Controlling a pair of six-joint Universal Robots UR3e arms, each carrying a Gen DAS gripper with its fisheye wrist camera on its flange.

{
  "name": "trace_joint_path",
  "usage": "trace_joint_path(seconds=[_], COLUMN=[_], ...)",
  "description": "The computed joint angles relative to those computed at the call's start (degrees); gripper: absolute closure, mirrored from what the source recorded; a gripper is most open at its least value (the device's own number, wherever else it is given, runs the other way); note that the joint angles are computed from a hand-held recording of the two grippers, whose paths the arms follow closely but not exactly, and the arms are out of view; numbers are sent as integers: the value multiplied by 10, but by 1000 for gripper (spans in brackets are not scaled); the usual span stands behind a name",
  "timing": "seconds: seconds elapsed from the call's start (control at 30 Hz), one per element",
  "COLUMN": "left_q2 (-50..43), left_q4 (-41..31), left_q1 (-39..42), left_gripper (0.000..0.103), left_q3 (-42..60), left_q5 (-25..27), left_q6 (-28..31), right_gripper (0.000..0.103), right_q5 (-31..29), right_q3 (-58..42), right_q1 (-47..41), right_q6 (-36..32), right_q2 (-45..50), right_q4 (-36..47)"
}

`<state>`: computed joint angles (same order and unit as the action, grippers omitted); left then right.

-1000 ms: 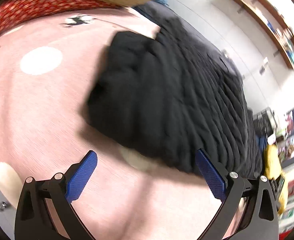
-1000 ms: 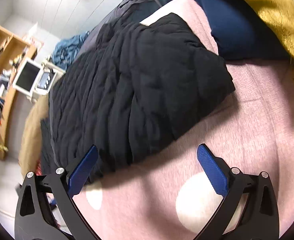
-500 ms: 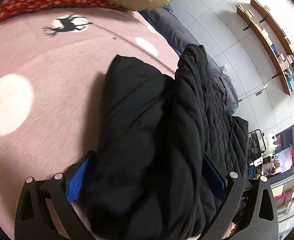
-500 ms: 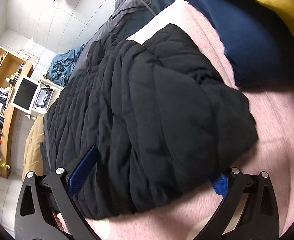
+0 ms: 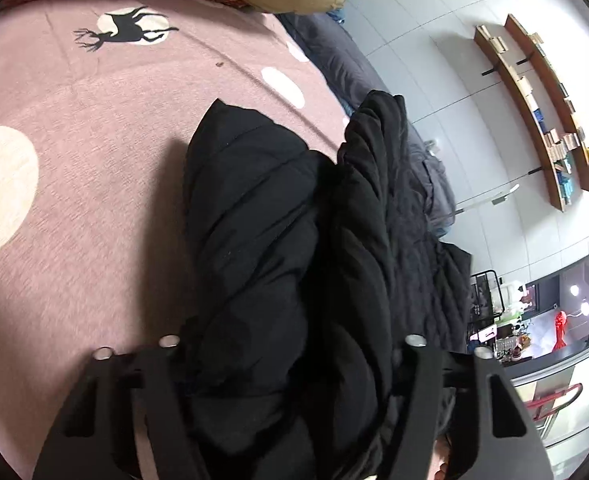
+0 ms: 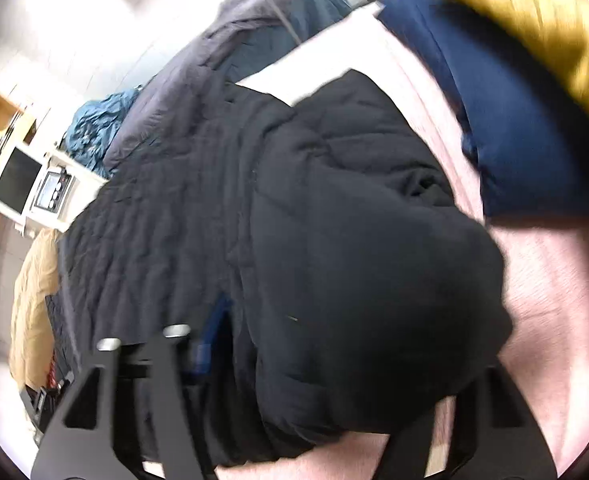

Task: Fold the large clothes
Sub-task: 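Lift the jacket end with both grippers and fold it over the rest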

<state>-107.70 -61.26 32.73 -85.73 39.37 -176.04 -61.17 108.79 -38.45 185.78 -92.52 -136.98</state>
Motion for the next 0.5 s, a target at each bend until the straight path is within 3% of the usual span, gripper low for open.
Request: trace_joint_path(seconds=[0.07, 0.2, 0.4, 0.5], left_q2=[24, 71, 126, 104], left_q4=[12, 1, -5, 31], left_q1=[-3, -8, -51, -117], left_gripper=[55, 63, 65, 65], left_q3=[-17, -35, -66, -35], left_q5=[9, 8, -18, -41], left_q6=[-4, 1, 5, -41], right_gripper=[74, 81, 84, 85], right_q5=[2, 62, 7, 31], right_q3=[-25, -100, -313, -404], right_q1=[7, -3, 62, 34], right_q6=[-38, -86, -190, -237], right_q2=[-14, -35, -9, -18], right_q4=[15, 54, 105, 167])
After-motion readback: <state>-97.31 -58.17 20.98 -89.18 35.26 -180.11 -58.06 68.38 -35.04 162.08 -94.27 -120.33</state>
